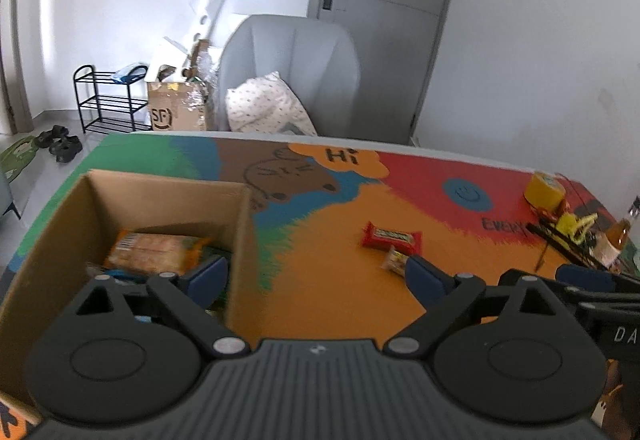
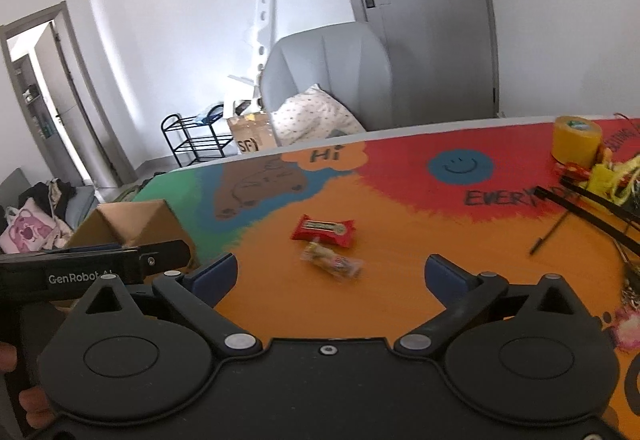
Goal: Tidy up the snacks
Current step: 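Move both tools out of the box back over the remaining snacks, then grasp the small clear candy packet with the right tool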
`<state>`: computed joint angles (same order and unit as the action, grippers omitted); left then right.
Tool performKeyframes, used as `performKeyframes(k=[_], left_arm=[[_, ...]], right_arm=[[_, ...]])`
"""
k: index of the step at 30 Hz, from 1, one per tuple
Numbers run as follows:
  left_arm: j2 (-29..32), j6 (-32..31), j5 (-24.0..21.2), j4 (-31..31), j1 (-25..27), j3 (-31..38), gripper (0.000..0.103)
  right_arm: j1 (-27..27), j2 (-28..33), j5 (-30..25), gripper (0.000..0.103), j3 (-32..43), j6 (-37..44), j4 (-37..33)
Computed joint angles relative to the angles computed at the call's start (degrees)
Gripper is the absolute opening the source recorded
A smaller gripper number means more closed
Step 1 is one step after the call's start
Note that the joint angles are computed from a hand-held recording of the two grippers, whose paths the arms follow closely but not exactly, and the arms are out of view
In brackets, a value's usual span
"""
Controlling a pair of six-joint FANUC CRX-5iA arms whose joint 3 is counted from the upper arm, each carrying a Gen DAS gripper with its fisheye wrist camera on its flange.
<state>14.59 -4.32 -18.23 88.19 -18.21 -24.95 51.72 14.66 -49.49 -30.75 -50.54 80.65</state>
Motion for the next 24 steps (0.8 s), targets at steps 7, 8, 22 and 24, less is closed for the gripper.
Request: performKeyframes(k=[7, 8, 22, 24], left_arm=[[0.9, 0.6, 1.1, -1.8, -1.9, 0.5, 0.095], [0.9, -0.4, 1.8, -0.8, -2.5, 0.4, 0.095], [6.1, 6.4, 0.5, -5.5, -3.2, 5.1, 0.055], [7.2, 9.8, 0.4, -8.7, -2.9, 6.3, 0.05]], right_arm=[[-2.1, -0.8, 2.4, 0.099, -2.8, -3.7, 3.1], [-2.5, -0.9, 3.0, 0.098, -3.0, -3.9, 3.5], [-11.9, 1.5, 15.6, 0.068, -3.1, -7.8, 15.3], [-13.0, 2.3, 17.0, 0.065, -2.2, -7.0, 15.8]])
